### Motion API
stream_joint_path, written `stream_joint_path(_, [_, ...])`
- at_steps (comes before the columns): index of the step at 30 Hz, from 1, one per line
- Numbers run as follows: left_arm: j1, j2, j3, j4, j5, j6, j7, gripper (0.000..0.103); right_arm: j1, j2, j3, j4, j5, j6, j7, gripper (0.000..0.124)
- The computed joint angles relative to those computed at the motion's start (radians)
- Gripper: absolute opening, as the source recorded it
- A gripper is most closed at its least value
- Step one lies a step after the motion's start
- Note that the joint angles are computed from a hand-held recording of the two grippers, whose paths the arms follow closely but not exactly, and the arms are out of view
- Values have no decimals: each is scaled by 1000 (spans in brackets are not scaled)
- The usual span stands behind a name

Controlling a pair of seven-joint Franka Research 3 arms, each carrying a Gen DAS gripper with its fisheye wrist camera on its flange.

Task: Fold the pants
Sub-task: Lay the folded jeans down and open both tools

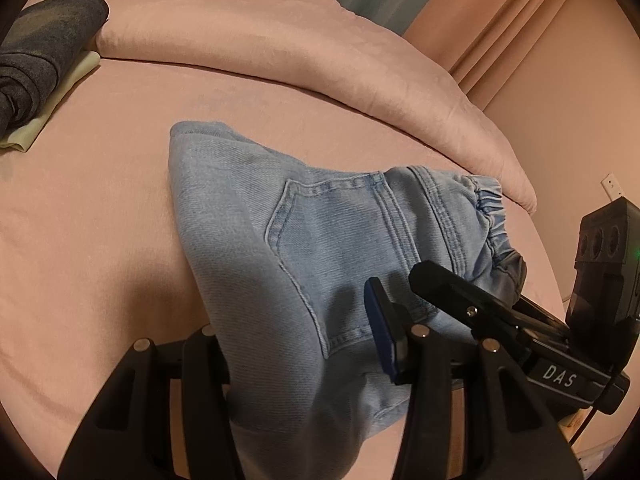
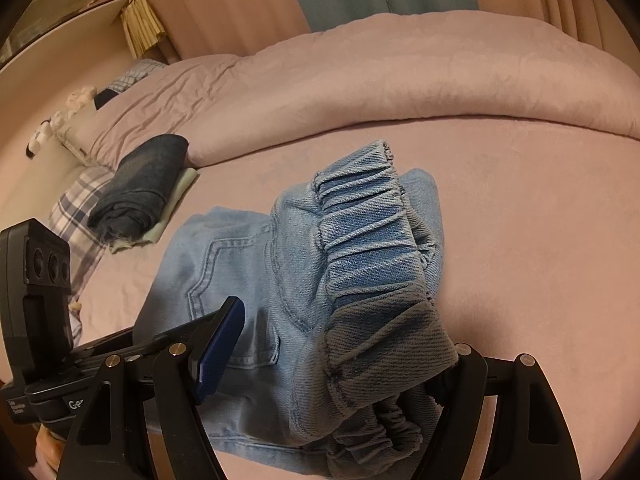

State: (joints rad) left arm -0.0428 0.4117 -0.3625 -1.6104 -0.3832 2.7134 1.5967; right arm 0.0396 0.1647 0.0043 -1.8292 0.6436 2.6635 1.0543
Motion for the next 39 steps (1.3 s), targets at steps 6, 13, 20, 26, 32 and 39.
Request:
stream_joint_path(6, [-45, 27, 56, 47, 103, -48, -77, 50, -2, 18, -7, 22, -27, -27, 28, 80])
stream_joint_path(13, [-108, 60, 150, 97, 319, -99, -260, 70, -5, 52, -31, 55, -143, -63, 142, 81])
stream_joint_path(20, [-119, -4, 189, 16, 484, -27, -380, 73, -24, -21, -38, -27, -157, -11, 164, 85])
stream_joint_path(26, [-46, -68, 74, -91, 422, 127, -233, 71, -14, -114, -5, -110, 59, 170, -79, 85])
stream_joint_path(32, [-73, 10, 59, -19, 382, 10, -130, 70, 33, -2, -37, -18, -183, 17, 63, 78])
stream_joint_path(39, [-103, -21, 95, -29, 400, 9, -155, 70, 13, -51, -23, -60, -184, 20, 90, 78])
